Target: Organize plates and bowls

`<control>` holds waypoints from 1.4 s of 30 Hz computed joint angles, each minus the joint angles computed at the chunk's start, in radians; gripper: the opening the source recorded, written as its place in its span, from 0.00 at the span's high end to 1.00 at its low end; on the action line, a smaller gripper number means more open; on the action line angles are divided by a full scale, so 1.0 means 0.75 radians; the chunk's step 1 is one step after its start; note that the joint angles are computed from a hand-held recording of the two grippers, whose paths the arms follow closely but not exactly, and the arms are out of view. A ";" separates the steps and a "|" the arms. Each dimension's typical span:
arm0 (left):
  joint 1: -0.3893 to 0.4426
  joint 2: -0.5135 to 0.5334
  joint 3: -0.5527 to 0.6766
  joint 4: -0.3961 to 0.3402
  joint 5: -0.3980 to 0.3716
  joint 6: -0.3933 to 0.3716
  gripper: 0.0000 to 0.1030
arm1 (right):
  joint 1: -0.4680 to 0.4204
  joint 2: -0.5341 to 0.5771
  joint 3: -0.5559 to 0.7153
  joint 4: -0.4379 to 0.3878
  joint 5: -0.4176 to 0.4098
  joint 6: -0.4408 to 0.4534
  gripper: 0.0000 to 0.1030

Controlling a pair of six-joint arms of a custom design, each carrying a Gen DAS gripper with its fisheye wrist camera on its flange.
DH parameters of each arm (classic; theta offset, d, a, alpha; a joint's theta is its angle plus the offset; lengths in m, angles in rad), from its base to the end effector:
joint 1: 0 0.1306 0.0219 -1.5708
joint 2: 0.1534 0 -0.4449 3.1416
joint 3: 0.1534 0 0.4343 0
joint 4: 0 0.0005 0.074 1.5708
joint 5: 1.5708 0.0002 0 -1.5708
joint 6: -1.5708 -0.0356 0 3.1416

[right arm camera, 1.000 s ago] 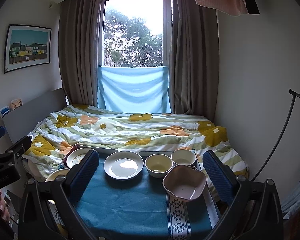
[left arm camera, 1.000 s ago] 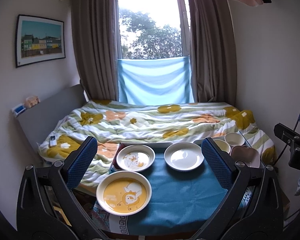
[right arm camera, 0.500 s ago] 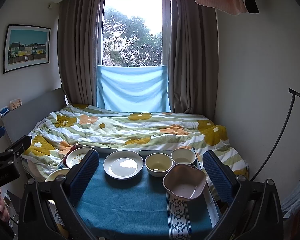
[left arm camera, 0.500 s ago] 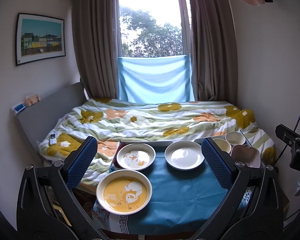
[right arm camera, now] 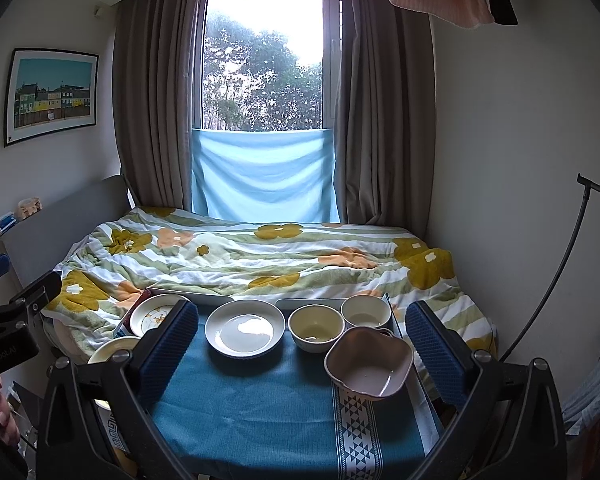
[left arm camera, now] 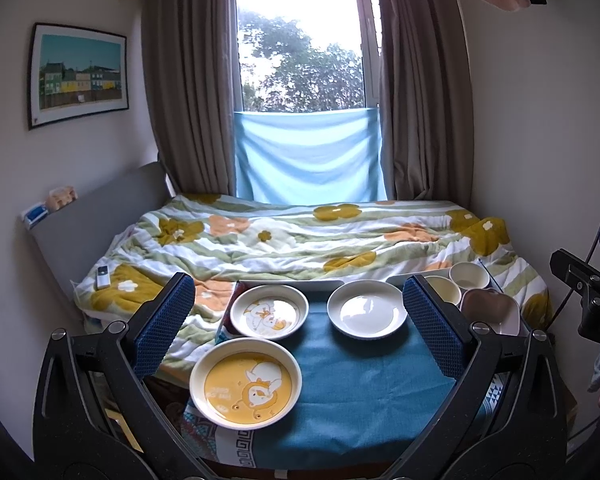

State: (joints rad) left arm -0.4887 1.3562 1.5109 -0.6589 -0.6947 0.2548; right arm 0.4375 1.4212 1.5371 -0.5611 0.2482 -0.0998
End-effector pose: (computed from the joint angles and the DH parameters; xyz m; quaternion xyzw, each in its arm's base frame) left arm 0.4629 -0.2209 0.5924 -0.0774 0.8244 0.0995 0.5518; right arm 0.5047 0.2258 0.5788 -0.0759 0.8384 0.0396 0.5382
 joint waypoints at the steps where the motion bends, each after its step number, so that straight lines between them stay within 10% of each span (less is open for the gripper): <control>1: 0.000 -0.001 0.000 0.000 -0.001 -0.001 0.00 | 0.001 0.000 0.001 -0.001 0.000 -0.002 0.00; 26: -0.013 0.034 0.043 -0.025 -0.025 0.008 0.00 | -0.035 0.001 -0.008 0.020 -0.055 0.002 0.00; 37: 0.042 -0.026 -0.026 -0.290 -0.053 0.340 0.00 | -0.055 0.106 0.055 -0.083 -0.318 0.093 0.00; 42: 0.176 -0.082 -0.138 -0.356 0.103 0.474 0.00 | -0.022 0.256 0.175 -0.180 -0.473 0.110 0.00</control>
